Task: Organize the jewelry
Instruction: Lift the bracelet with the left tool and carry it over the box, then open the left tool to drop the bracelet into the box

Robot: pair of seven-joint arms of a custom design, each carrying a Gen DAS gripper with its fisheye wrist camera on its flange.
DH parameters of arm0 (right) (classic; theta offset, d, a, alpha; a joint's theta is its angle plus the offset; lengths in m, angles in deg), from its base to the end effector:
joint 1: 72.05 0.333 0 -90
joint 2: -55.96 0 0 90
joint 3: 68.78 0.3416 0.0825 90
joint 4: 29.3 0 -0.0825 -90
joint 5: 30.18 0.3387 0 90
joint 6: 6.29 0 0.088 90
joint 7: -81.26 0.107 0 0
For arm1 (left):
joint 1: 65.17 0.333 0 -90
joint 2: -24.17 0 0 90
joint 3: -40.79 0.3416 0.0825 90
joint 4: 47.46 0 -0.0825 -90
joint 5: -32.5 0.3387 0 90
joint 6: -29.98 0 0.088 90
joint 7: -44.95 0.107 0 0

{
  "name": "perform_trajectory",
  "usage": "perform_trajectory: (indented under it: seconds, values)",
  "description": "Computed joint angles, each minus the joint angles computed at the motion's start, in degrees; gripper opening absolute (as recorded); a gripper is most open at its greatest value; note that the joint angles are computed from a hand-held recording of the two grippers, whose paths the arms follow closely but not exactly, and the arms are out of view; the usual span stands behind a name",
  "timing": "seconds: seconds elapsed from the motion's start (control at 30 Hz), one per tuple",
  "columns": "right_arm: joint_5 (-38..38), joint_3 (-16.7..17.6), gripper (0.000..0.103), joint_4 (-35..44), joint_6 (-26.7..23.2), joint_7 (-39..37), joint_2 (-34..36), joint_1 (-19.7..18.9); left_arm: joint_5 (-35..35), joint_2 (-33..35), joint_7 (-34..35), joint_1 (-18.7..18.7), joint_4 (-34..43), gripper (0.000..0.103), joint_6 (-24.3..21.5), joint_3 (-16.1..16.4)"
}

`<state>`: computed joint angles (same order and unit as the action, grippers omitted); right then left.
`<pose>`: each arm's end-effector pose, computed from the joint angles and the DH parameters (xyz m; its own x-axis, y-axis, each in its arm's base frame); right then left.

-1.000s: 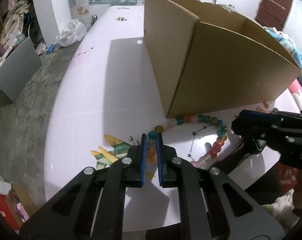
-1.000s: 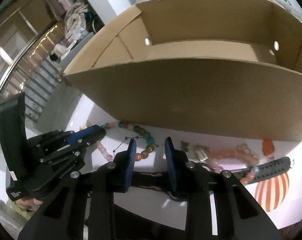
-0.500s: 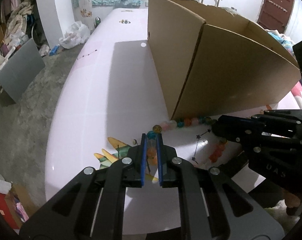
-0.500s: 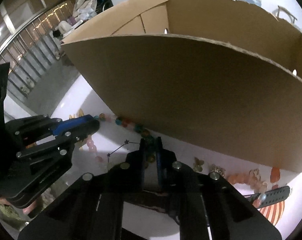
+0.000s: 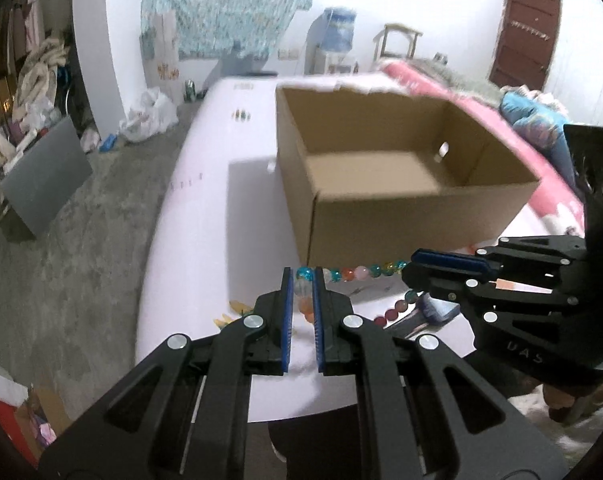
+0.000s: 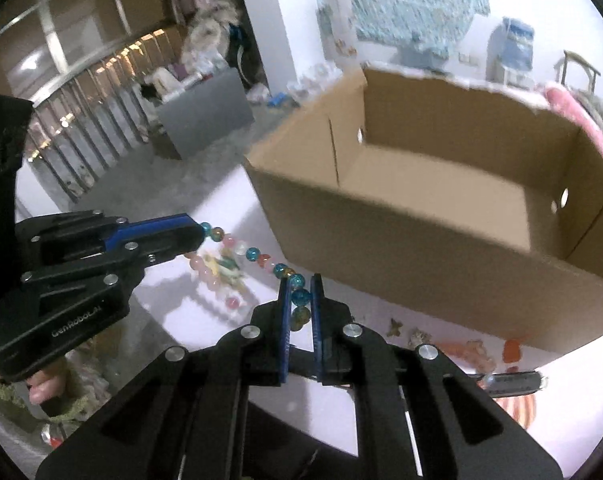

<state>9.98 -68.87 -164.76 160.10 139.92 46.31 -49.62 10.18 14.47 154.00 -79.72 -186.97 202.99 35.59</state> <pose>0.4543 0.1446 0.5168 0.3748 -0.9041 -0.2053 -0.7281 -0.1500 -0.6689 0.4518 -0.1344 0.5082 -0.3291 -0.9426 0.0557 -0.6964 0.2024 -0.6885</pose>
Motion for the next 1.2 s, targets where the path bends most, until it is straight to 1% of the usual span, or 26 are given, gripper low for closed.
perform_trajectory:
  seconds: [0.07,0.1,0.13,0.2,0.23,0.3,0.33,0.4,0.47,0.5,0.57,0.6,0.63,0.7,0.73,0.77,0.83,0.9,0.93,1.0,1.1,1.17,1.2]
  values:
    - [2.9,-0.7,0.010,-0.2,1.5,-2.8,-1.8,1.4,-3.1,-1.9,3.0,-2.4,0.7,0.008,0.1,1.7]
    - [4.5,-1.6,0.010,0.4,2.1,-4.9,-2.8,2.2,-4.6,-2.5,4.5,-3.7,1.3,0.008,0.1,2.5]
    - [4.8,-1.8,0.010,1.0,2.6,-5.4,-3.2,2.5,-5.9,-2.8,5.9,-4.8,2.5,0.008,0.4,3.2]
    - [6.9,-3.8,0.010,2.2,2.9,-8.8,-4.2,3.7,-8.7,-2.4,8.9,-6.9,4.8,0.008,0.9,4.5]
    - [7.7,-5.1,0.010,4.0,2.2,-10.8,-3.7,3.9,-10.0,-1.1,10.1,-7.6,7.1,0.008,0.9,4.8]
    - [7.6,-5.6,0.010,6.9,1.2,-12.2,-2.0,2.7,-10.9,1.4,11.1,-6.9,11.1,0.008,0.1,3.8]
    - [6.9,-5.8,0.010,9.3,-0.2,-12.2,-0.3,1.4,-10.7,3.8,11.1,-6.2,14.3,0.008,-0.8,3.1]
    - [4.7,-5.9,0.010,14.1,-5.1,-10.3,3.0,-1.7,-5.6,8.1,6.2,-3.4,19.7,0.008,-4.1,1.1]
    - [1.3,-6.5,0.010,22.2,-13.6,-5.8,9.0,-5.2,0.2,13.6,1.2,-1.8,26.3,0.008,-7.7,0.1]
    - [0.2,-6.4,0.010,25.0,-16.8,-4.3,11.2,-6.4,4.4,17.0,-2.3,-1.5,30.4,0.008,-10.4,0.2]
    - [-2.2,-6.4,0.010,33.8,-25.4,-0.5,18.2,-9.4,9.4,22.0,-6.6,-1.1,37.0,0.008,-15.2,0.3]
    - [-2.8,-7.2,0.010,35.9,-28.3,0.5,20.1,-9.6,11.8,24.7,-8.5,-1.0,40.7,0.008,-18.2,0.5]
    - [-4.3,-5.9,0.010,40.1,-31.6,2.7,23.5,-11.7,15.4,28.2,-11.3,-1.6,45.2,0.008,-21.2,1.2]
    - [-5.5,-5.0,0.010,47.6,-38.2,5.9,29.4,-14.1,18.8,33.0,-13.6,-1.5,52.0,0.008,-26.6,1.1]
    - [-6.0,-4.5,0.010,52.5,-41.9,8.2,33.1,-15.4,20.0,35.8,-14.8,-1.3,56.2,0.008,-30.0,1.0]
    - [-6.6,-3.9,0.010,56.0,-44.4,9.8,35.8,-16.3,21.4,37.9,-16.1,-1.3,59.4,0.008,-32.5,1.0]
    - [-8.1,-2.9,0.010,61.3,-47.1,13.2,40.1,-17.5,24.4,41.8,-17.5,-1.3,65.1,0.009,-36.8,0.9]
    - [-9.0,-1.8,0.011,63.8,-47.8,15.3,42.4,-18.6,26.6,44.0,-18.9,-1.1,68.4,0.009,-40.0,0.4]
    - [-9.7,-1.4,0.011,64.4,-47.7,16.2,43.1,-18.9,27.4,44.6,-19.7,-0.8,69.1,0.009,-40.3,0.0]
    - [-10.7,-0.2,0.011,64.3,-47.0,17.1,43.2,-19.8,27.6,43.8,-20.3,0.4,68.0,0.010,-39.0,-1.5]
    - [-11.4,1.6,0.011,60.0,-42.6,16.6,40.4,-21.1,27.4,41.5,-21.1,1.7,64.9,0.017,-36.8,-2.8]
    - [-10.6,2.9,0.011,55.1,-37.8,14.5,37.0,-22.3,26.3,38.6,-20.7,3.1,60.8,0.023,-33.8,-3.8]
    - [-9.9,3.4,0.011,52.7,-35.8,13.5,35.0,-22.8,25.8,37.2,-20.6,3.7,58.9,0.030,-32.4,-4.1]
